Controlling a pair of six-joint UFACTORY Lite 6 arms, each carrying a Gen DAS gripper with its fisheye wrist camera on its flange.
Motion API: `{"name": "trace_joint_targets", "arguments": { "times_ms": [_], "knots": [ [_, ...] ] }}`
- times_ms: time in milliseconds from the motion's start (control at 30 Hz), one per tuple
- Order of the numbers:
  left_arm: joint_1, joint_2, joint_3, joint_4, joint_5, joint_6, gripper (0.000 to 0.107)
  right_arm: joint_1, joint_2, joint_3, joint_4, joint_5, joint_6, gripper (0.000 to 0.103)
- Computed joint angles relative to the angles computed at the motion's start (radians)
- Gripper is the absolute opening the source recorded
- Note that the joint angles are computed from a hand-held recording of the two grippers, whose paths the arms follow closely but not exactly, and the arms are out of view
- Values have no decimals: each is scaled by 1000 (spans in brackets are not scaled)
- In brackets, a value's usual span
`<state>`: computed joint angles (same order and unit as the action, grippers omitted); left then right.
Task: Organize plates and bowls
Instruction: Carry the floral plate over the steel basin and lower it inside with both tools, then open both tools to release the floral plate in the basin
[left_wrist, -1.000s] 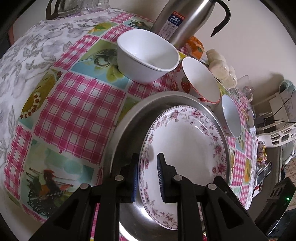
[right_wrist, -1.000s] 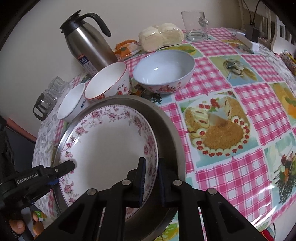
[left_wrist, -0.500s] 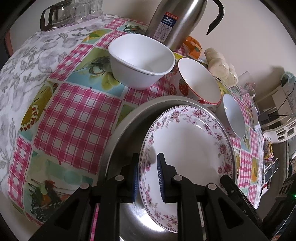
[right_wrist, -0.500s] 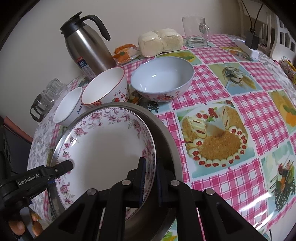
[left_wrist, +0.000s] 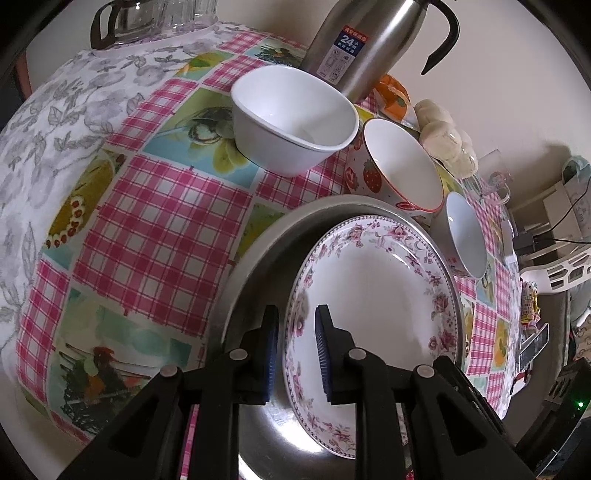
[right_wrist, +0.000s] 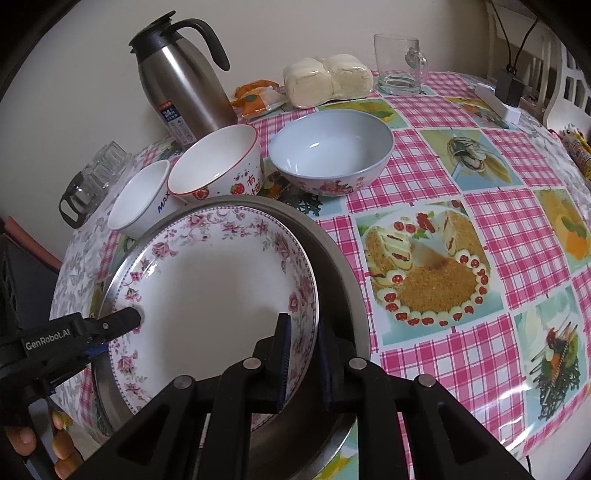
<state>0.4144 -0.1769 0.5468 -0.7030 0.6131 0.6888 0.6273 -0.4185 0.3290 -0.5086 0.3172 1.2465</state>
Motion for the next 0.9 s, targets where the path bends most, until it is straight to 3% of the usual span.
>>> {"name": "trace_joint_targets", "arguments": {
  "times_ms": [300,533,700,900],
  "knots": [
    [7,-73,11,88,25,-69,20,8,-1,4,4,9,0,17],
    [148,-155,23,63,99,14,21,-19,20,0,33,-43,-45,17],
    [225,-102,34,78,66,18,21,-53,28,-8,71,-88,-109,17],
    [277,-53,33,-1,99,123,21,-78,44,-10,64,-126,-124,17]
  ]
}}
